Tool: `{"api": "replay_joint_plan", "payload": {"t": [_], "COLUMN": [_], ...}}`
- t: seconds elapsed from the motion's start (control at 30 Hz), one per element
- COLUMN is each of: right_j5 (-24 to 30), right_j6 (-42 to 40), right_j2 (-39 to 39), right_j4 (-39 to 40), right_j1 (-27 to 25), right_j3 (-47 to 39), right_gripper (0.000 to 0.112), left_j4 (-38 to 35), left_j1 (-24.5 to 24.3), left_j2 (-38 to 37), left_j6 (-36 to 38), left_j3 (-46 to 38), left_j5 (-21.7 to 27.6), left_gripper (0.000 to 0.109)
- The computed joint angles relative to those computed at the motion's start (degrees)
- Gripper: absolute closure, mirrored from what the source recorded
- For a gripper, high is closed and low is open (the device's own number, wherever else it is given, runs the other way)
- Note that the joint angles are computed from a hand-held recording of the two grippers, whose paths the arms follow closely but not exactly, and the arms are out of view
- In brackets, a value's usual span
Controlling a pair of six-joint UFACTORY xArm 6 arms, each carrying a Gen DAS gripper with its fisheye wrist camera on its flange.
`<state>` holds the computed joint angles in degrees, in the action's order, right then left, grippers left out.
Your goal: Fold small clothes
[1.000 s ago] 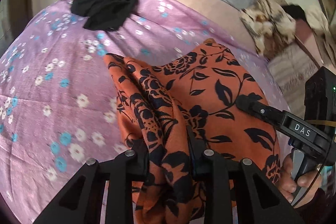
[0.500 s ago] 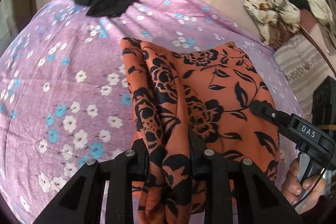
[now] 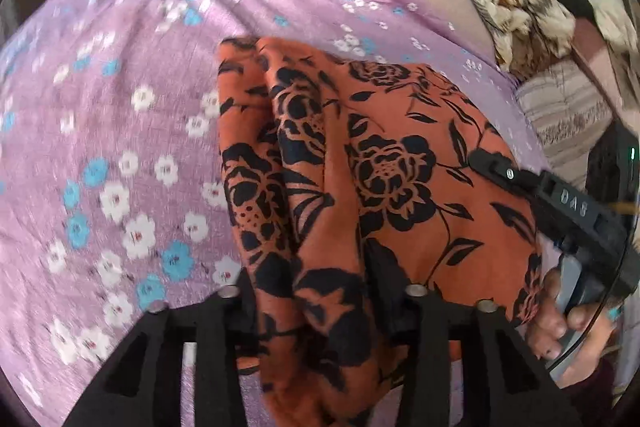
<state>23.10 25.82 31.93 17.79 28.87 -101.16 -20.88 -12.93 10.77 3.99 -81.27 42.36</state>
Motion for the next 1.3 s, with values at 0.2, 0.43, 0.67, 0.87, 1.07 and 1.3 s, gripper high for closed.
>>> {"api": "replay_joint_plan", "payload": {"t": [0.2, 0.43, 0.67, 0.87, 1.07, 1.3], "right_j5": [-1.93, 5.97, 8.81, 0.4, 17.03, 13.24], "right_j6": [3.54, 4.83, 8.57, 0.55, 0.08, 1.57], "right_j2": [0.45, 6.14, -0.58, -5.2, 2.3, 4.74], "right_j4": [-5.72, -0.74, -6.84, -6.57, -3.49, -5.44], "right_j1": [-0.25, -2.13, -2.15, -0.08, -0.22, -1.83], "right_j3": [-1.25, -7.5, -3.27, 1.46, -7.42, -13.46], "right_gripper": [0.075, 0.057, 0.055, 0.078, 0.082, 0.082], "left_j4": [-6.18, -3.61, 6.84, 20.11, 27.75, 27.8], "left_j1": [0.01, 1.07, 0.74, -1.96, -3.67, -2.13], "left_j2": [-1.09, 1.34, -1.71, 0.63, 5.43, 7.9], "left_j6": [3.4, -0.61, -7.14, -13.11, -14.65, -16.1], "left_j3": [0.48, -2.94, -0.15, -2.4, -7.54, -11.25], "left_j5": [1.2, 4.57, -5.18, -8.46, 0.0, -3.55], "left_gripper": [0.079, 0.051, 0.047, 0.047, 0.041, 0.04]}}
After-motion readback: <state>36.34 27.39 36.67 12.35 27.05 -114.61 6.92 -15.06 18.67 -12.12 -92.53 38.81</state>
